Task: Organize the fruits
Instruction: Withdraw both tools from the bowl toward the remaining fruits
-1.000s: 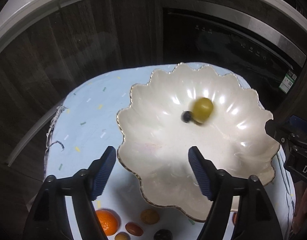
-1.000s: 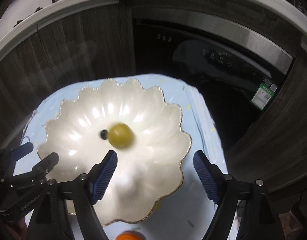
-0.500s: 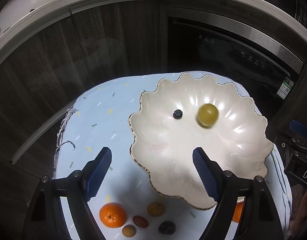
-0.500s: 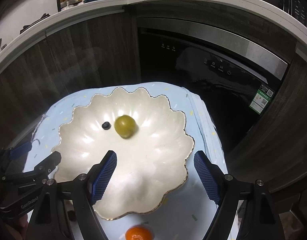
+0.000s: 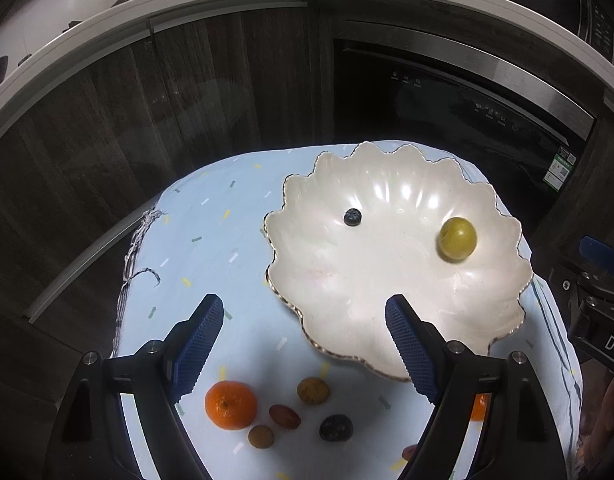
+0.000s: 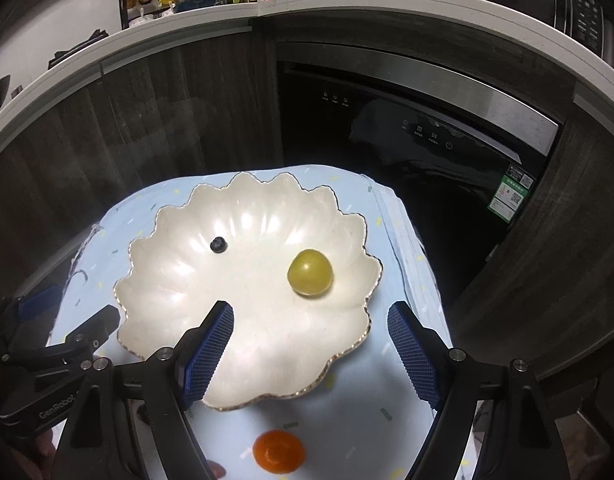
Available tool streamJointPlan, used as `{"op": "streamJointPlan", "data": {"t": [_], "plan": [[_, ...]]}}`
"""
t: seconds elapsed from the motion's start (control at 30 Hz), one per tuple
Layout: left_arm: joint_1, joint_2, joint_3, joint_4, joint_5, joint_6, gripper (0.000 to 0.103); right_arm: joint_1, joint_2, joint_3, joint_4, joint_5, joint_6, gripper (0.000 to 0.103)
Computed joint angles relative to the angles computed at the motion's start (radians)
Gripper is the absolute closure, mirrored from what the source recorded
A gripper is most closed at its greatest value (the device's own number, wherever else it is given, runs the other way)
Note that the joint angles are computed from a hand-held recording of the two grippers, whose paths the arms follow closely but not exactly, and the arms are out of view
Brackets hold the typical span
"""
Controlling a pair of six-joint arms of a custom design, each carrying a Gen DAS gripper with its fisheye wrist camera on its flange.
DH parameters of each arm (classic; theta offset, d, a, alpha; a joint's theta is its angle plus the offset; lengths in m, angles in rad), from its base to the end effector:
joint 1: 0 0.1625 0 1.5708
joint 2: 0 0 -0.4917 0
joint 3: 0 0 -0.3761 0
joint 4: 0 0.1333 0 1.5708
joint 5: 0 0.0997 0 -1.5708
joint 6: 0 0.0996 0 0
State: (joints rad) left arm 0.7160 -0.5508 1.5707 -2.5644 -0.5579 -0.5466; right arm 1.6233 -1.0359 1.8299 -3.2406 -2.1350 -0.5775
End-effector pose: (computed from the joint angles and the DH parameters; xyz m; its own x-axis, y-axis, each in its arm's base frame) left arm -0.3958 -0.6330 0.0440 -0.6745 0.0127 -0.7382 0.4724 0.7758 -0.4184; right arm 0.1137 -0.6377 0.3400 -0.7067 -0.0426 0.7062 -0.5006 0.7355 -0.4566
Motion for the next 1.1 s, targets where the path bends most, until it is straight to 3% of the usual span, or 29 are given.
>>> {"op": "streamJointPlan", "data": {"t": [0.7, 1.1], "plan": [[-0.043, -0.046, 0.159, -0.03, 0.002, -0.068, 0.02, -0.005, -0.054, 0.148, -0.074, 0.005, -0.017, 0.022], [-0.067, -0.087, 0.279, -0.06, 0.002, -0.109, 0.02, -0.005, -0.071, 0.239, -0.096, 0.005, 0.015, 0.022]]}}
